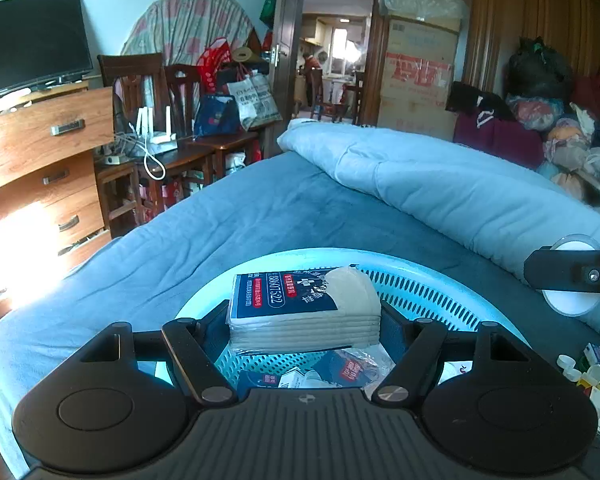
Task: Organize objects
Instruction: 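Carry the box and tube over the basket and open both grippers, then grasp a blue bottle cap with the right gripper while the left grasps another blue cap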
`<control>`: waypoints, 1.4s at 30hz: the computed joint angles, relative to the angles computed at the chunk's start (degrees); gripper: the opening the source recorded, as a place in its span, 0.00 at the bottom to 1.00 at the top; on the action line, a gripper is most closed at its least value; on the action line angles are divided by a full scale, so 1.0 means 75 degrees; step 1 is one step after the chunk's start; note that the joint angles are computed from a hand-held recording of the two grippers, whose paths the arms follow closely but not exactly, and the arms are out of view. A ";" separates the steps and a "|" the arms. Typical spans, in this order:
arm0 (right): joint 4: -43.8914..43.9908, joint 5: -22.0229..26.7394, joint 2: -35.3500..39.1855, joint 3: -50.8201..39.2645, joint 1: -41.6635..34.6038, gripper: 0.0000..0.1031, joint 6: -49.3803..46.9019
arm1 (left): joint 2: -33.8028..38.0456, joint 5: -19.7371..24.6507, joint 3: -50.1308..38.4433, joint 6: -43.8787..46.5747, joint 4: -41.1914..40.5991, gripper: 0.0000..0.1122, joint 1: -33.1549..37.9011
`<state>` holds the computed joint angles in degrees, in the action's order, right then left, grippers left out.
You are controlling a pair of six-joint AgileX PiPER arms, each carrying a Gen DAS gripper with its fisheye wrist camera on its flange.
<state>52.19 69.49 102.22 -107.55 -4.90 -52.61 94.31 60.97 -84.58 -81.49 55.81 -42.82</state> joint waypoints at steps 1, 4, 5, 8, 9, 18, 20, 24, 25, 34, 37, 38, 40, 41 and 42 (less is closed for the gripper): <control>-0.0006 -0.0011 -0.0007 0.0015 0.0011 0.13 0.0002 | 0.0001 0.0003 -0.0004 -0.0001 0.0000 0.65 -0.0001; -0.0008 -0.0030 0.0005 0.0000 0.0008 0.14 0.0020 | -0.0001 -0.0035 0.0045 -0.0015 0.0008 0.65 0.0032; -0.0013 -0.0035 0.0004 -0.0002 0.0014 0.14 0.0029 | 0.0000 -0.0064 0.0073 -0.0027 0.0014 0.65 0.0048; -0.0005 -0.0019 0.0016 -0.0017 0.0004 0.14 0.0020 | -0.0007 -0.0079 0.0079 -0.0023 0.0014 0.65 0.0055; -0.0012 -0.0024 0.0014 -0.0013 0.0010 0.14 0.0019 | -0.0006 -0.0081 0.0091 -0.0030 0.0020 0.65 0.0059; 0.0162 -0.0270 -0.0163 0.0317 -0.0076 0.50 -0.0264 | 0.0101 -0.0117 0.0134 -0.0107 -0.0010 0.83 0.0148; 0.0203 -0.0349 -0.0224 0.0451 -0.0116 0.56 -0.0380 | 0.0152 -0.0017 0.0022 -0.0043 -0.0004 0.85 0.0107; 0.0350 -0.0447 -0.0306 0.0696 -0.0240 0.72 -0.0596 | 0.0192 0.0027 -0.0048 0.0027 -0.0049 0.86 0.0099; 0.0410 -0.0497 -0.0342 0.0783 -0.0285 0.76 -0.0680 | 0.0204 0.0050 -0.0065 0.0045 -0.0047 0.87 0.0084; 0.1868 -0.0440 -0.1307 0.2683 -0.1509 0.91 -0.2695 | -0.0064 0.0027 0.0224 -0.0459 0.0468 0.88 -0.0332; 0.2636 -0.0279 -0.2150 0.4537 -0.2919 0.97 -0.4574 | -0.0527 -0.0190 0.0798 -0.1296 0.1498 0.92 -0.0980; 0.2850 -0.0241 -0.2369 0.5233 -0.3548 0.99 -0.5261 | -0.0591 -0.0168 0.0885 -0.1615 0.1848 0.92 -0.1317; 0.2929 -0.0206 -0.2459 0.6249 -0.4795 1.00 -0.6361 | -0.0629 -0.0406 0.0988 -0.1965 0.2332 0.92 -0.1859; 0.2765 -0.0146 -0.2284 0.6419 -0.5313 1.00 -0.6587 | -0.0530 -0.0526 0.0899 -0.2042 0.2454 0.92 -0.2152; 0.2508 -0.0124 -0.1966 0.6423 -0.5810 1.00 -0.6653 | -0.0411 -0.0616 0.0818 -0.2127 0.2567 0.92 -0.2358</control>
<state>71.00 68.56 87.48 -59.37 -48.47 -102.51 91.23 56.34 -78.44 -97.44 75.07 -60.50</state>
